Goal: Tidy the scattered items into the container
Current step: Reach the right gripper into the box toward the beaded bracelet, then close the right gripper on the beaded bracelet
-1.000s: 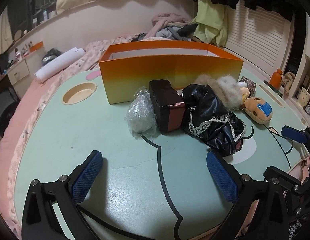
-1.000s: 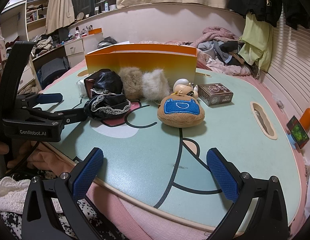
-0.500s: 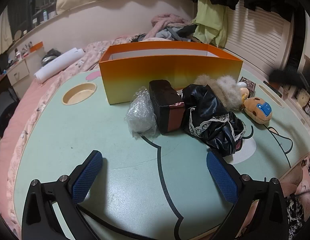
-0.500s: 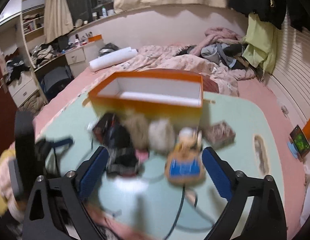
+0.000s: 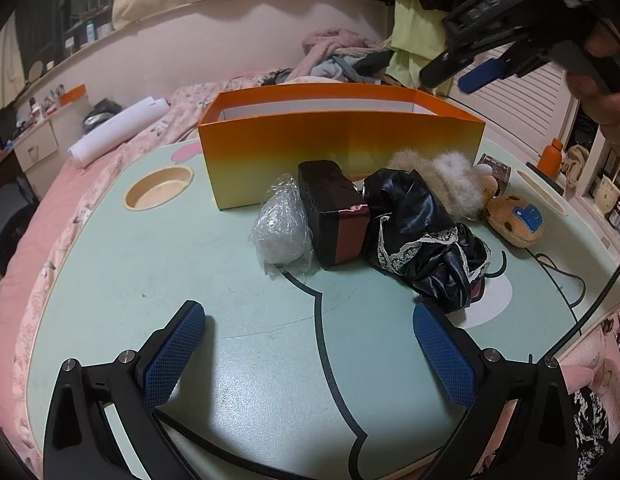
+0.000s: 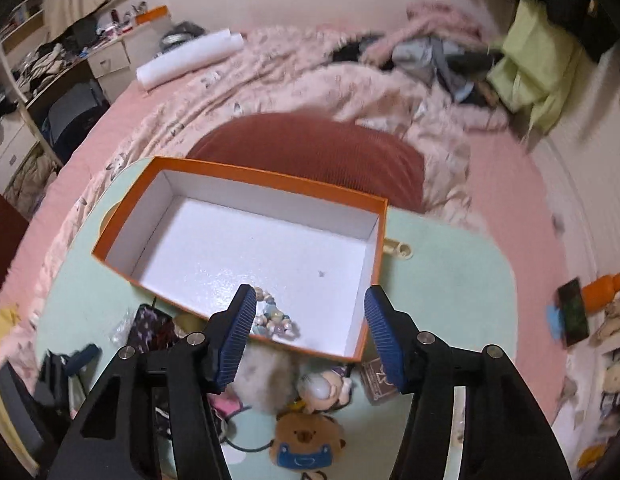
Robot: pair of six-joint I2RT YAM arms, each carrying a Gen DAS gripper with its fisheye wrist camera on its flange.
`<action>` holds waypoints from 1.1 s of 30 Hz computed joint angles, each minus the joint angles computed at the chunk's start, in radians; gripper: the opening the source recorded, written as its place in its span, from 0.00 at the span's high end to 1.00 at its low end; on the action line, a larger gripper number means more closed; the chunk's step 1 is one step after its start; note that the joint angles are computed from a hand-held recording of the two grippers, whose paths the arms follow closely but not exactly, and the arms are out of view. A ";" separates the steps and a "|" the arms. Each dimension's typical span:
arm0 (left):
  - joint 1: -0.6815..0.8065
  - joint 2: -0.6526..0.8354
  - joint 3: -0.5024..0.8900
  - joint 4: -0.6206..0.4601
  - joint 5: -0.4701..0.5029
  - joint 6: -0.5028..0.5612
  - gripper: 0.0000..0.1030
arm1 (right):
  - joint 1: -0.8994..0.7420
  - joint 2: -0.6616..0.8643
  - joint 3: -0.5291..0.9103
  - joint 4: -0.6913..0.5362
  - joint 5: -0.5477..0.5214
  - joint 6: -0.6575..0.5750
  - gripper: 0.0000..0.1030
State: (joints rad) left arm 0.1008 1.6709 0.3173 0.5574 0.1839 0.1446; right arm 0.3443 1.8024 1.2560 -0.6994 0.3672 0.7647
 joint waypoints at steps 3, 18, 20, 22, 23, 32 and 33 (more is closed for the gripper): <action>-0.004 -0.001 0.000 0.000 -0.004 -0.003 0.00 | -0.041 0.074 0.057 -0.040 -0.085 -0.010 0.44; -0.006 -0.001 -0.001 0.003 -0.007 -0.003 0.00 | -0.103 0.352 0.310 -0.219 -0.280 -0.022 0.52; -0.005 -0.001 -0.001 0.003 -0.007 -0.004 0.00 | -0.103 0.358 0.299 -0.210 -0.292 -0.026 0.52; -0.005 -0.001 -0.002 0.004 -0.006 -0.003 0.00 | -0.096 0.355 0.277 -0.186 -0.288 -0.024 0.57; -0.005 -0.001 -0.002 0.004 -0.006 -0.003 0.00 | -0.095 0.347 0.255 -0.159 -0.302 -0.025 0.69; -0.005 0.001 -0.002 0.007 -0.006 -0.004 0.00 | -0.081 0.299 0.099 0.024 -0.329 0.001 1.00; -0.005 0.002 -0.003 0.008 -0.006 -0.004 0.00 | -0.070 0.298 0.104 0.014 -0.301 0.006 1.00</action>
